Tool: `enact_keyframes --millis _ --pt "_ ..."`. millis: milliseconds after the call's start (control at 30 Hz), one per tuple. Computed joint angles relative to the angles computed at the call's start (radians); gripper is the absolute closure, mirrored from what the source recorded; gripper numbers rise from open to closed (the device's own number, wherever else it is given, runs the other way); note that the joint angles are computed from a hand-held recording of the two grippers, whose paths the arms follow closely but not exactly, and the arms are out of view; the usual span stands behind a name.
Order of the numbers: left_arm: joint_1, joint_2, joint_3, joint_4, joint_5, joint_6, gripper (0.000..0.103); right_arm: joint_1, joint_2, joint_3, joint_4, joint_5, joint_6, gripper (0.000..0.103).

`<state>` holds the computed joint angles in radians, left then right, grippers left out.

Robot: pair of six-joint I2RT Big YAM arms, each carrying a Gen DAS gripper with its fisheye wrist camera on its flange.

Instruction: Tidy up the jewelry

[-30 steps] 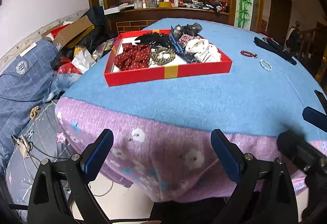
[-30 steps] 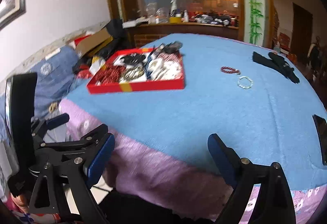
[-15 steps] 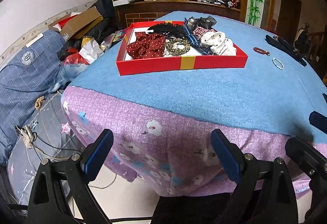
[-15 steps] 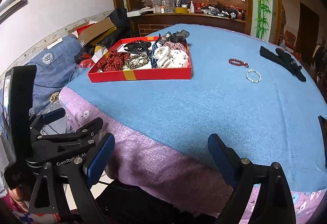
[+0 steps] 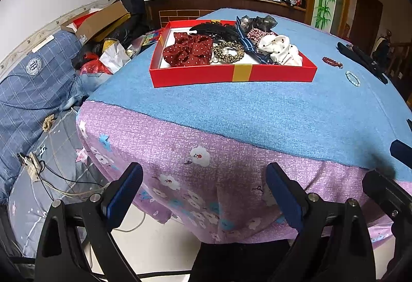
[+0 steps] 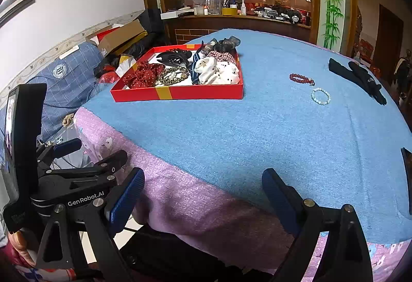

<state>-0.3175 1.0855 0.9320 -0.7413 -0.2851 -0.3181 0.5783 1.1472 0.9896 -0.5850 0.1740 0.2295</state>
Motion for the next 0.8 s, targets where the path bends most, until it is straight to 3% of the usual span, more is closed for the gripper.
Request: enact_keyframes --millis 800 --pt "-0.011 -0.003 -0.001 0.0 -0.046 0.004 0.008 0.001 -0.003 -0.003 0.005 0.002 0.006 0.008"
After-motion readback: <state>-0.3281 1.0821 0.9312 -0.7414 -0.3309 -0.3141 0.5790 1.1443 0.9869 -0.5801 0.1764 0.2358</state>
